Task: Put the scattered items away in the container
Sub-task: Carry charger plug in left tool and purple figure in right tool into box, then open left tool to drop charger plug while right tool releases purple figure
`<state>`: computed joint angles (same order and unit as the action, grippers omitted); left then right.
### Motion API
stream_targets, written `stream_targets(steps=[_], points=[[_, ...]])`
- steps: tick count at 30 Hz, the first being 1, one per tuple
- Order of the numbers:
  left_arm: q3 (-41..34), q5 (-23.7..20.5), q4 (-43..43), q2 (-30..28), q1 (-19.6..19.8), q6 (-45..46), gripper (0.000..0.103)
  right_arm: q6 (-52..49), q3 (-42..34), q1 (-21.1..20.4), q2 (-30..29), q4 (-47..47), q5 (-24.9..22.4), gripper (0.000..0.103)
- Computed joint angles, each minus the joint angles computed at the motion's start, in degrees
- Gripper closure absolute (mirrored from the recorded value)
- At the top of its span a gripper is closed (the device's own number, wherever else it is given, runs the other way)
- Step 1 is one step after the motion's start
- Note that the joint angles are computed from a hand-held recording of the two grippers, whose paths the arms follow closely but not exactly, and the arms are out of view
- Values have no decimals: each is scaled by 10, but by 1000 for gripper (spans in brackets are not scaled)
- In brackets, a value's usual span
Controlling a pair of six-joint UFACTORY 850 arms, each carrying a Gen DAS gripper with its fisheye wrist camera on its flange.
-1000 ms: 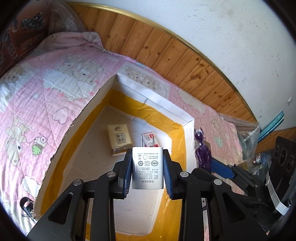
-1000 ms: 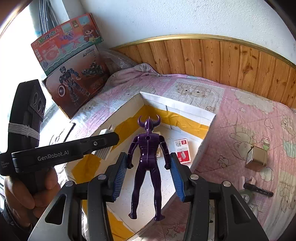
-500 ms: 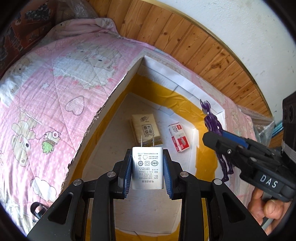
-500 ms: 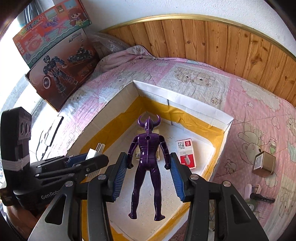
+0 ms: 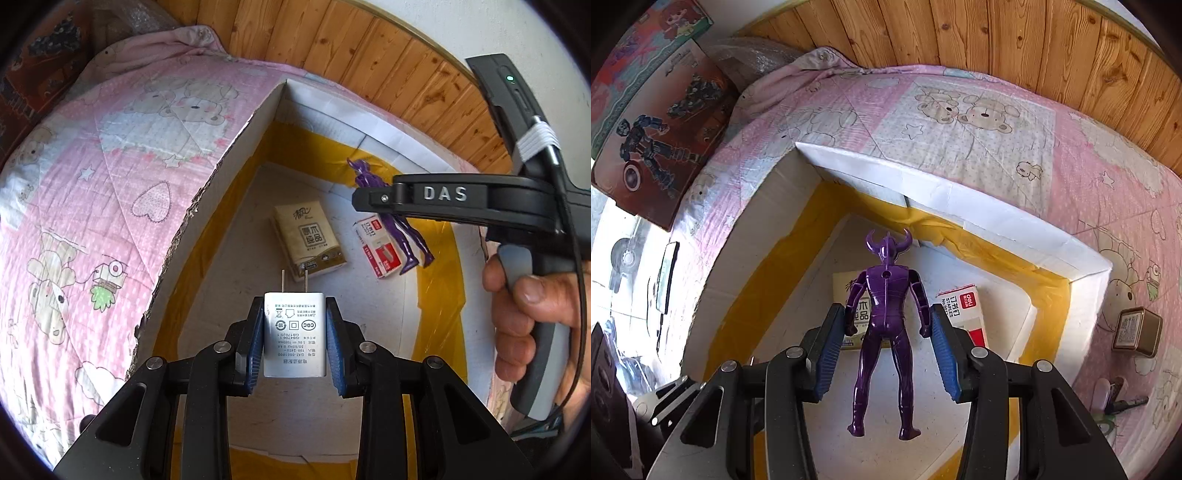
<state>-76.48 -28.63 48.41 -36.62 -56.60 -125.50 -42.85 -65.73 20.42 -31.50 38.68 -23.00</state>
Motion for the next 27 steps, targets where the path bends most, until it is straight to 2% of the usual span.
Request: stream_targets(steps=[8,15,27], points=[[-5,11,-32,-8,6,37,72,129,-50,13,-51,-116,-9,55],[-8,11,-49,-11,8,47,71,191,-70,24,-74,-181,-16,54],[-9,-15,-53,-2,0,44,66,129,-44,11,-48,-112,-22,54]])
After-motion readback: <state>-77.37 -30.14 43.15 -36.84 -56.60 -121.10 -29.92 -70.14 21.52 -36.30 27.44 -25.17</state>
